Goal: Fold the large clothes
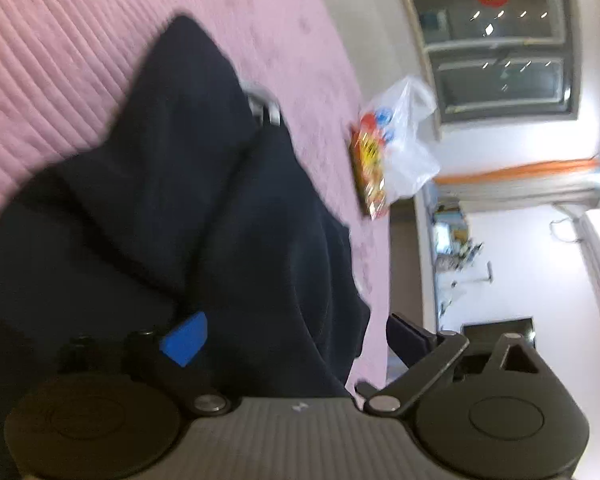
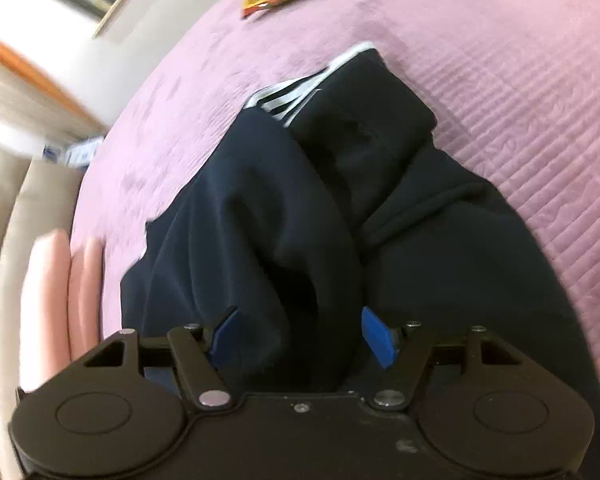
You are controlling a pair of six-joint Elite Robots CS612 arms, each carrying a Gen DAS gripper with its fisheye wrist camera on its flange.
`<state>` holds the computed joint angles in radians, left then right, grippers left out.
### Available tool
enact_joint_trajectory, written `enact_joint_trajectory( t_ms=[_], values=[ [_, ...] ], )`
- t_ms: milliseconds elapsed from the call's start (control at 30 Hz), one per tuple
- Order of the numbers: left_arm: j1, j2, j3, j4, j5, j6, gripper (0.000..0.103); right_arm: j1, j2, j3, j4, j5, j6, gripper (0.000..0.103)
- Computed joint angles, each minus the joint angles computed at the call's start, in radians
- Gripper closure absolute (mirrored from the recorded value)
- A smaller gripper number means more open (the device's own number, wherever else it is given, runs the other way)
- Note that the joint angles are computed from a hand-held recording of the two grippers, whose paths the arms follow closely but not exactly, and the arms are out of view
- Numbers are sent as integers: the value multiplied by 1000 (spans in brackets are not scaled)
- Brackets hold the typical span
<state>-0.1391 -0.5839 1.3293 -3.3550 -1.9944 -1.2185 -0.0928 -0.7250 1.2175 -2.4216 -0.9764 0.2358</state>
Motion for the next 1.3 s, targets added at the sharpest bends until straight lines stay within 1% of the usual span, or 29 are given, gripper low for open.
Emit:
enact_joint_trajectory(
  t_ms=[67,100,133,167,200,233,333,367,400,433,467,500,533,567,600,633,667,700,800,867,933,1000,1067,1100,1133,1167,1200,1233,1300],
  values=[
    [-8,17,-62,174,-18,71,25,10,34,-38,29,-27,30,23],
    [-12,27,-95,236,-16,114,58,16,48,-60,61,-39,23,23],
    [-15,32,-116,295,-19,164,94,21,62,-82,96,-46,7,46],
    [-17,34,-121,315,-11,189,97,23,69,-93,106,-36,0,81],
    [-22,32,-114,294,15,192,98,24,73,-101,112,-22,-6,87],
    [-23,30,-101,231,30,179,98,22,63,-93,103,-11,-28,88],
    [-18,21,-18,-84,47,56,98,6,22,-34,-44,37,-18,93],
    [-17,21,5,-167,56,16,98,2,5,-15,-84,22,-16,93],
    [-14,18,26,-208,54,-2,97,1,-12,4,-114,-11,-25,93],
    [-10,14,42,-208,37,-4,97,0,-21,16,-130,-33,-29,93],
    [-9,3,61,-165,30,5,96,-2,-25,23,-128,-45,-34,93],
    [-9,-15,83,-81,30,32,94,-1,-24,22,-100,-67,-47,93],
    [-11,-32,97,24,26,86,93,3,-20,19,-61,-117,-55,92],
    [-18,-53,114,128,50,154,95,13,-15,8,-11,-183,-58,84],
    [-25,-72,127,205,96,209,95,24,-2,-14,58,-264,-82,82],
    [-29,-90,144,240,132,236,96,31,6,-27,112,-325,-106,81],
    [-27,-103,159,234,142,220,96,31,9,-31,138,-350,-120,82],
    [-27,-113,177,189,158,198,95,24,0,-17,123,-333,-115,82],
    [-33,-135,184,103,169,287,94,7,-46,57,-43,-237,-109,80],
    [-35,-118,134,61,110,361,91,12,-63,79,-127,-195,-143,69],
    [-48,-84,54,77,76,422,86,22,-61,78,-181,-113,-184,69],
    [-63,-56,-8,144,98,473,87,40,-43,53,-178,-70,-230,69],
    [-70,-34,-47,238,109,494,89,69,-31,38,-174,-125,-270,69],
    [-70,-28,-61,291,102,500,89,81,-23,36,-165,-161,-299,63],
    [-74,-32,-56,345,102,507,94,93,-15,31,-143,-203,-331,53],
    [-78,-14,-68,362,112,498,99,105,-2,14,-93,-273,-372,50],
    [-76,-4,-62,338,103,472,100,113,7,15,-58,-327,-405,47],
    [-69,9,-52,275,73,412,100,111,11,35,-66,-340,-422,47],
    [-58,9,-12,196,46,297,100,96,1,84,-153,-286,-436,48]
  ],
)
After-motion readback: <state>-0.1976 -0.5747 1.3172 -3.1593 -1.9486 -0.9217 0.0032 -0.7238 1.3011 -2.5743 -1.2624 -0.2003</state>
